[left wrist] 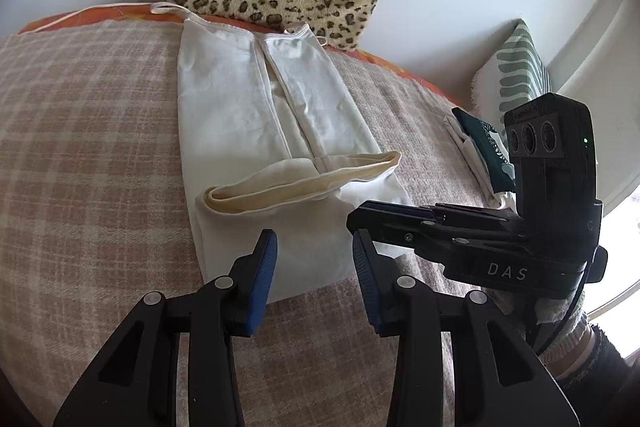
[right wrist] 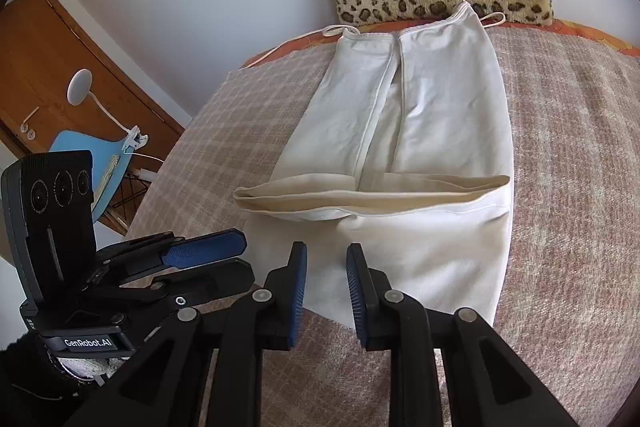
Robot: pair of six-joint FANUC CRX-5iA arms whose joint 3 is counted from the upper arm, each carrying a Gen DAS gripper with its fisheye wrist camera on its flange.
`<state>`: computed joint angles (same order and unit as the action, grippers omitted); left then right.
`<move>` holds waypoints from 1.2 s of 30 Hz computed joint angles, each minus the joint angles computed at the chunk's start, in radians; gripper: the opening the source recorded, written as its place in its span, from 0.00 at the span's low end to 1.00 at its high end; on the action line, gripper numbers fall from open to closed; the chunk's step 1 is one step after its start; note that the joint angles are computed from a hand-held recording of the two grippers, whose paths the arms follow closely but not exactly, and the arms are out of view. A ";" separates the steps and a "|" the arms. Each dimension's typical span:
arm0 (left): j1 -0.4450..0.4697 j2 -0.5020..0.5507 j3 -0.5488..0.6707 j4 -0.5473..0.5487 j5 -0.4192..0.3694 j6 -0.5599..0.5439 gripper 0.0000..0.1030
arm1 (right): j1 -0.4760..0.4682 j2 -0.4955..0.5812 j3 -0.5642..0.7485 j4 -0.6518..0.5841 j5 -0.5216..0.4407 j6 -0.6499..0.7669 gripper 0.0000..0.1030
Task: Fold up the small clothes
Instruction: 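Open both grippers and move them up to the camisole neckline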
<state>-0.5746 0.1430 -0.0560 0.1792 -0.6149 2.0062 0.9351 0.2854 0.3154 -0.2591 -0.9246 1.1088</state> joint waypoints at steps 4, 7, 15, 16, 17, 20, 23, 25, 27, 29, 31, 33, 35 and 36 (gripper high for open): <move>0.003 0.036 0.068 -0.108 -0.060 0.111 0.34 | 0.006 0.018 -0.009 0.092 0.007 -0.081 0.21; 0.010 0.054 0.088 -0.125 -0.069 0.131 0.34 | -0.002 0.025 -0.016 0.126 0.009 -0.121 0.22; 0.013 0.087 0.148 -0.234 -0.128 0.201 0.34 | 0.002 0.032 -0.041 0.253 0.011 -0.226 0.20; 0.007 0.088 0.156 -0.259 -0.138 0.217 0.34 | 0.002 0.032 -0.044 0.265 0.008 -0.234 0.20; 0.001 0.090 0.166 -0.281 -0.151 0.226 0.34 | 0.002 0.032 -0.046 0.275 0.006 -0.241 0.19; -0.012 0.095 0.189 -0.326 -0.182 0.238 0.34 | 0.018 0.030 -0.060 0.352 -0.007 -0.291 0.19; -0.011 0.089 0.194 -0.355 -0.209 0.273 0.34 | 0.022 0.021 -0.075 0.399 -0.019 -0.317 0.21; 0.008 0.067 0.164 -0.336 -0.189 0.293 0.34 | 0.018 0.006 -0.092 0.417 -0.016 -0.347 0.23; 0.023 0.047 0.143 -0.327 -0.170 0.306 0.34 | 0.010 -0.018 -0.119 0.423 0.004 -0.370 0.29; 0.042 0.027 0.114 -0.290 -0.128 0.286 0.34 | 0.000 -0.039 -0.139 0.418 0.026 -0.379 0.34; 0.057 0.020 0.107 -0.261 -0.110 0.264 0.34 | -0.014 -0.051 -0.144 0.392 0.043 -0.377 0.36; 0.071 0.021 0.108 -0.238 -0.094 0.242 0.35 | -0.025 -0.053 -0.142 0.376 0.054 -0.378 0.38; 0.088 0.028 0.111 -0.201 -0.082 0.210 0.35 | -0.036 -0.047 -0.129 0.359 0.052 -0.357 0.40; 0.096 0.031 0.112 -0.184 -0.073 0.191 0.35 | -0.042 -0.042 -0.119 0.352 0.051 -0.343 0.41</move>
<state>-0.4782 0.1741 0.0565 -0.0044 -0.6882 2.1974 0.8932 0.2433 0.1964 0.0930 -0.8739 0.7658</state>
